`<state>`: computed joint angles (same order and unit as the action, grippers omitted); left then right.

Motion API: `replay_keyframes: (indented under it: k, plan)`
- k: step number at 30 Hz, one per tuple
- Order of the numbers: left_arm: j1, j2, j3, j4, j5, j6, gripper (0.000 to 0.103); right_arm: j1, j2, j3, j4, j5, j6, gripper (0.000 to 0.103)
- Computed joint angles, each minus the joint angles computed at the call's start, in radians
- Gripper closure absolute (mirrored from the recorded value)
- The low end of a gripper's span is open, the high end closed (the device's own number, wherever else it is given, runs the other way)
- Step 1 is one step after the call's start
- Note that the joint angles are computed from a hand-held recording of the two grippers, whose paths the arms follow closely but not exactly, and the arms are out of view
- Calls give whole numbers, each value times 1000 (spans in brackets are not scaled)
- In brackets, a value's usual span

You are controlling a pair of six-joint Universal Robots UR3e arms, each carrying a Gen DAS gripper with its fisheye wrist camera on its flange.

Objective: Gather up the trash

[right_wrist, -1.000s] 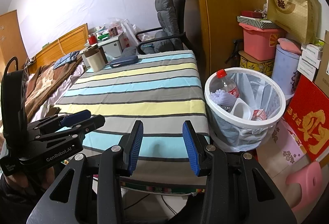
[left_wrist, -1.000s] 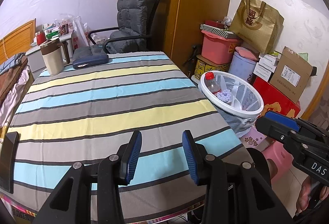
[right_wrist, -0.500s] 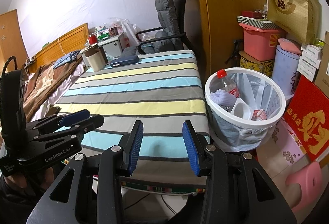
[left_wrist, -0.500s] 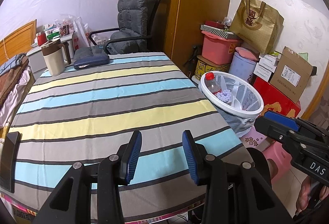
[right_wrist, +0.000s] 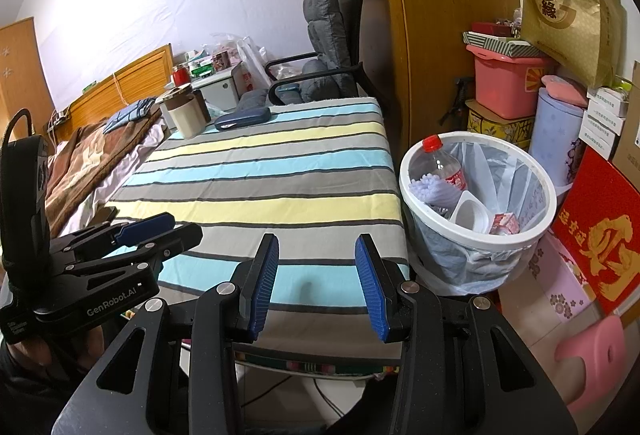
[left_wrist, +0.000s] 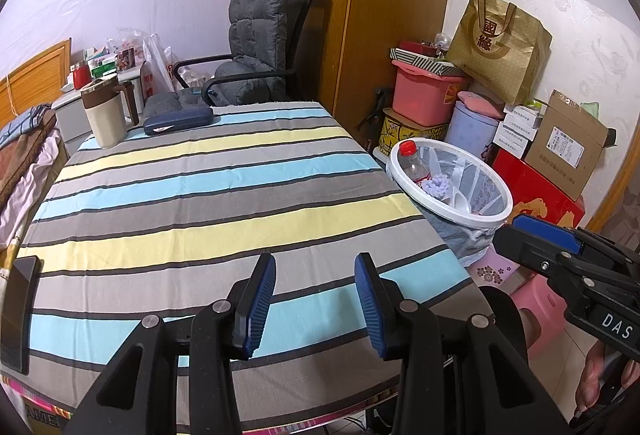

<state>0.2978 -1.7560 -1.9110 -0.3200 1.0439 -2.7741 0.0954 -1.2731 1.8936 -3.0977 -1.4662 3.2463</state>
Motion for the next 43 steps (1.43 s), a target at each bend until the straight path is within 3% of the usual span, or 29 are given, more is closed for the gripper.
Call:
replay_keyframes:
  k: [43]
  plan:
    - [2,8,-13,-1,37,-19,62,6,5,-4,8,-3,0,61]
